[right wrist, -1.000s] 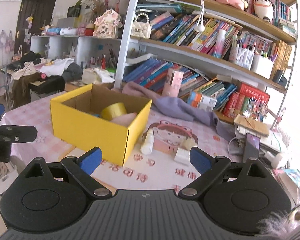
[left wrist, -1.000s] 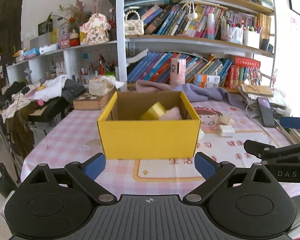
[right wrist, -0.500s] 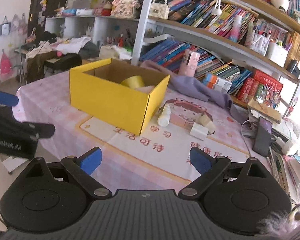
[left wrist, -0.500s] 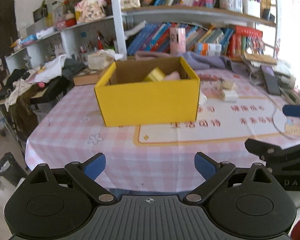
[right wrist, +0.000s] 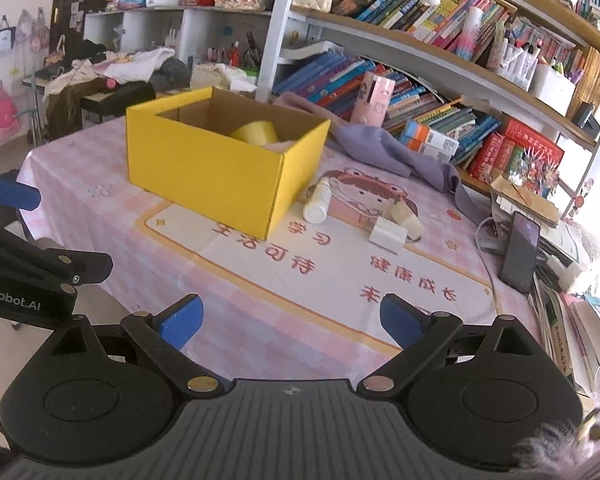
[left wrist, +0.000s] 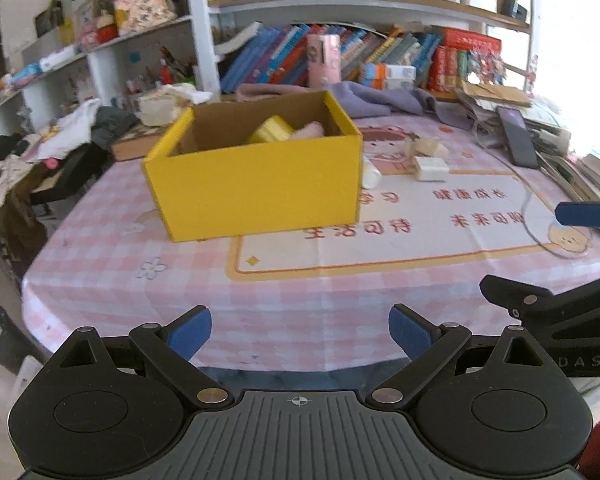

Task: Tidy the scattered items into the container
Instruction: 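Move both tools toward the white plug adapters on the mat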

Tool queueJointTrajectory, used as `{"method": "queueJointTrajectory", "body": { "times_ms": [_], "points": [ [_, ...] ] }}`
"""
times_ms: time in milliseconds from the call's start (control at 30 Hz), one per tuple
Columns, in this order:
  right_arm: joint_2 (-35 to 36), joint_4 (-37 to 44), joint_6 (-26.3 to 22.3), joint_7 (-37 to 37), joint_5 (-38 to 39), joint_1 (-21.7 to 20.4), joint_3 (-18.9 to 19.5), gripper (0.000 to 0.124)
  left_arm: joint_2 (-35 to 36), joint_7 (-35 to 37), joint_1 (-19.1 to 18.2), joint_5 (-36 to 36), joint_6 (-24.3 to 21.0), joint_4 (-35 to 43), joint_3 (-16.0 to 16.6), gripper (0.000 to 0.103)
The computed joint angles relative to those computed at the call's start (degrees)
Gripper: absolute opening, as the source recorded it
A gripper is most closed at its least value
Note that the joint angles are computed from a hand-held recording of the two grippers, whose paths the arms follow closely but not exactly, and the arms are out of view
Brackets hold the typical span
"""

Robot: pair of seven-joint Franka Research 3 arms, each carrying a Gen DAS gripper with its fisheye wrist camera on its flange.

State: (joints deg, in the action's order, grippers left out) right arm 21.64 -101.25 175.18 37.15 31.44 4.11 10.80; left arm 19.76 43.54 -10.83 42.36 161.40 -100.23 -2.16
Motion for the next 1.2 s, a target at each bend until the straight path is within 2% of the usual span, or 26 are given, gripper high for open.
{"method": "queueJointTrajectory", "body": {
  "times_ms": [133,233,567,767,1033,1200],
  "points": [
    [0.21,-0.06,-0.16,4.36,-4.31,2.98,-4.86,0.096,1.68,6.05,1.40,-4.57,-0.15,1.70,-2.41,0.097],
    [0.32,-0.08,-0.57,8.05,-6.93,4.05,-7.06,0.096,3.07,9.71,1.49,-7.36,-0.33,3.32,-3.21,0.097],
    [1.68,1.53,-0.59,15.55,-12.90,4.23,-10.00,0.096,8.41,19.27,0.77,-14.52,-1.43,10.32,-4.71,0.097],
    [4.29,5.56,-2.55,24.06,-16.56,5.82,-14.47,0.096,11.98,23.53,-0.32,-16.88,-2.34,15.55,-4.71,0.097],
    [8.42,11.97,-4.68,25.32,-18.70,2.79,-12.82,0.096,18.92,29.70,-1.84,-19.70,-4.74,26.11,-5.39,0.097],
    [12.78,19.05,-8.37,25.10,-18.99,1.09,-12.26,0.096,25.77,32.35,-3.39,-22.02,-9.55,37.44,-5.16,0.097]
  ]
}}
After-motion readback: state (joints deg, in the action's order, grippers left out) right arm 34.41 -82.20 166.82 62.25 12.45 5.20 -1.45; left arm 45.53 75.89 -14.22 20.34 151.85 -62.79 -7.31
